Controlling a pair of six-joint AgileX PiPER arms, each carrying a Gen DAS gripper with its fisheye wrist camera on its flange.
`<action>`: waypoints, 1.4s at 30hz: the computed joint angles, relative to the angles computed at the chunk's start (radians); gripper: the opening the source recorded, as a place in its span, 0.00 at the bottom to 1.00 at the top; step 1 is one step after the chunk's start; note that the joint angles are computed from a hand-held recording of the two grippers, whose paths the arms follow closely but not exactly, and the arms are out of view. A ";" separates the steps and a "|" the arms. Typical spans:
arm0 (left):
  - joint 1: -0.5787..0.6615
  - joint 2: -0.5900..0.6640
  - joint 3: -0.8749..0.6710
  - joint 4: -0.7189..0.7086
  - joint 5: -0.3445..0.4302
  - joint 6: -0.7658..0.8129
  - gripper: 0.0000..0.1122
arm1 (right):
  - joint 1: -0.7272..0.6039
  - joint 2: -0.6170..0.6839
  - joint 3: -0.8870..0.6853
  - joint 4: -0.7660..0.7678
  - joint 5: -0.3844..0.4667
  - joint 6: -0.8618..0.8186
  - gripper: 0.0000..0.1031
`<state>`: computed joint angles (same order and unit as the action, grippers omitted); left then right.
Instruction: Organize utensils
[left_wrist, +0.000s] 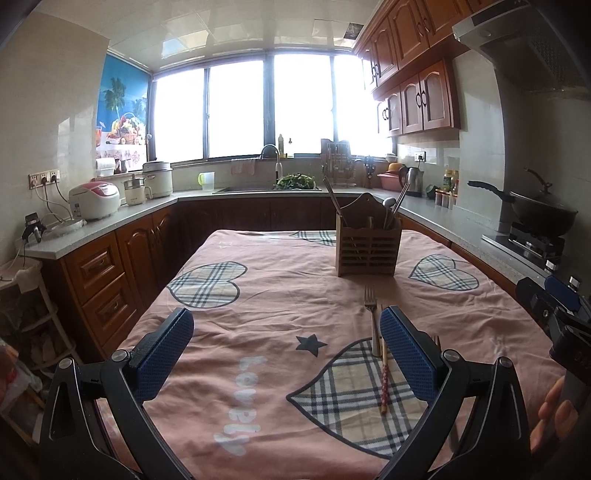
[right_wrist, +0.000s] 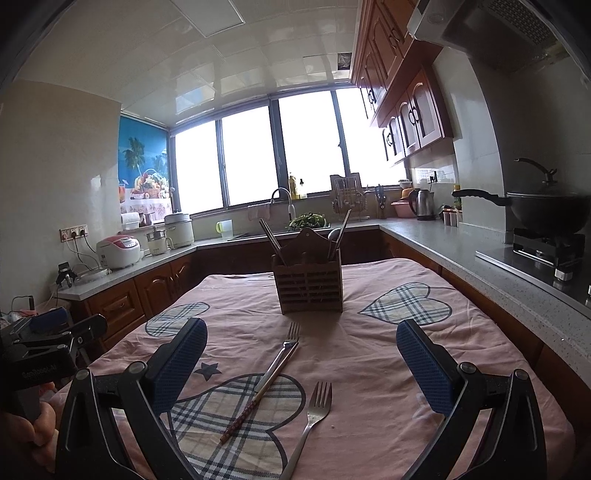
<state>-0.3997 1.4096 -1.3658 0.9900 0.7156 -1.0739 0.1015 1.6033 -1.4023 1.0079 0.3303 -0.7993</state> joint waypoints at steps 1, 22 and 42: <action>0.000 0.001 -0.001 -0.001 0.001 0.002 0.92 | 0.000 0.000 0.000 -0.001 0.000 0.001 1.00; -0.001 -0.006 0.008 -0.002 -0.009 0.000 0.92 | 0.007 -0.006 0.010 -0.010 -0.004 0.009 1.00; -0.009 -0.003 0.009 0.020 0.005 -0.014 0.92 | 0.015 -0.006 0.010 -0.019 -0.008 0.016 1.00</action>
